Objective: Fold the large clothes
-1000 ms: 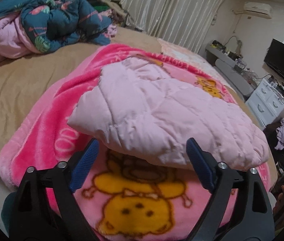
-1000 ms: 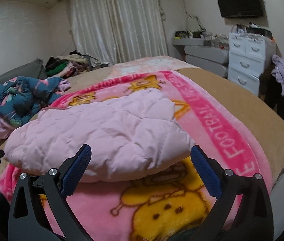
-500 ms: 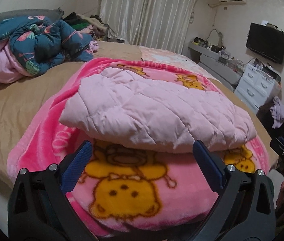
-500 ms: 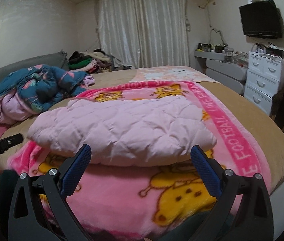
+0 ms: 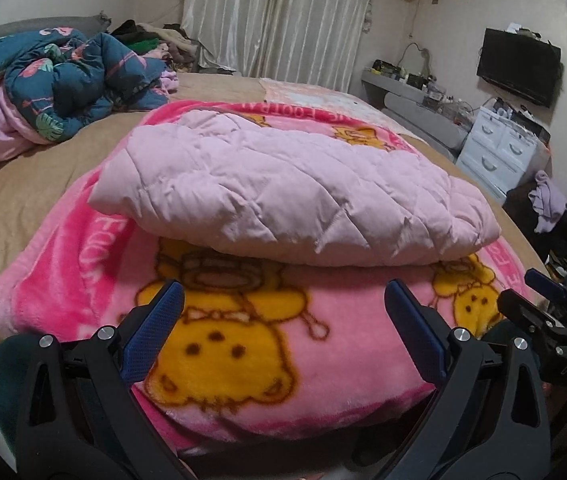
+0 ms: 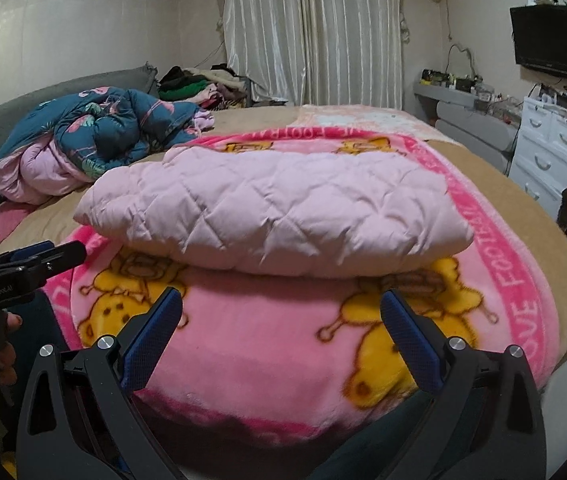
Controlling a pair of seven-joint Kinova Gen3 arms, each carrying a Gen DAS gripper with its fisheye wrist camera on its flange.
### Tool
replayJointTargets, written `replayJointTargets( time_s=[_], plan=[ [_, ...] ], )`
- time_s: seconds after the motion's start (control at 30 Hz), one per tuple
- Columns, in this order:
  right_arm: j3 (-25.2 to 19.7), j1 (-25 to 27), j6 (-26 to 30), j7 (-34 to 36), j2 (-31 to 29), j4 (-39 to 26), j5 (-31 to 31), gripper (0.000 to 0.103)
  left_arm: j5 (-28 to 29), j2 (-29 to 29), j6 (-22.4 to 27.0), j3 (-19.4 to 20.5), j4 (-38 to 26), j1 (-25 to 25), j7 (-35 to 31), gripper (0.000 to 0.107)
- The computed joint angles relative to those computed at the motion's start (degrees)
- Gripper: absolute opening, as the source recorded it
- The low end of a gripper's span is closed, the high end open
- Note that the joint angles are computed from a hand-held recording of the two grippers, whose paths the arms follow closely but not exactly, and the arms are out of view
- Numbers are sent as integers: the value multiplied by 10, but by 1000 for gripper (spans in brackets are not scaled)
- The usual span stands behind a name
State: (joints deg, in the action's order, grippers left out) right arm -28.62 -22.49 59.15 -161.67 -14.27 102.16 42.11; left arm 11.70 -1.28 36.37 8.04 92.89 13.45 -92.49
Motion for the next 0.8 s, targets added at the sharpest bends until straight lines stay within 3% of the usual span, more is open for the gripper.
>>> replayJointTargets(
  time_s=[0.8],
  plan=[
    [9,6,-15,13,2,-1,-8,99,-37,10,5,4,-12,7,30,94]
  ],
)
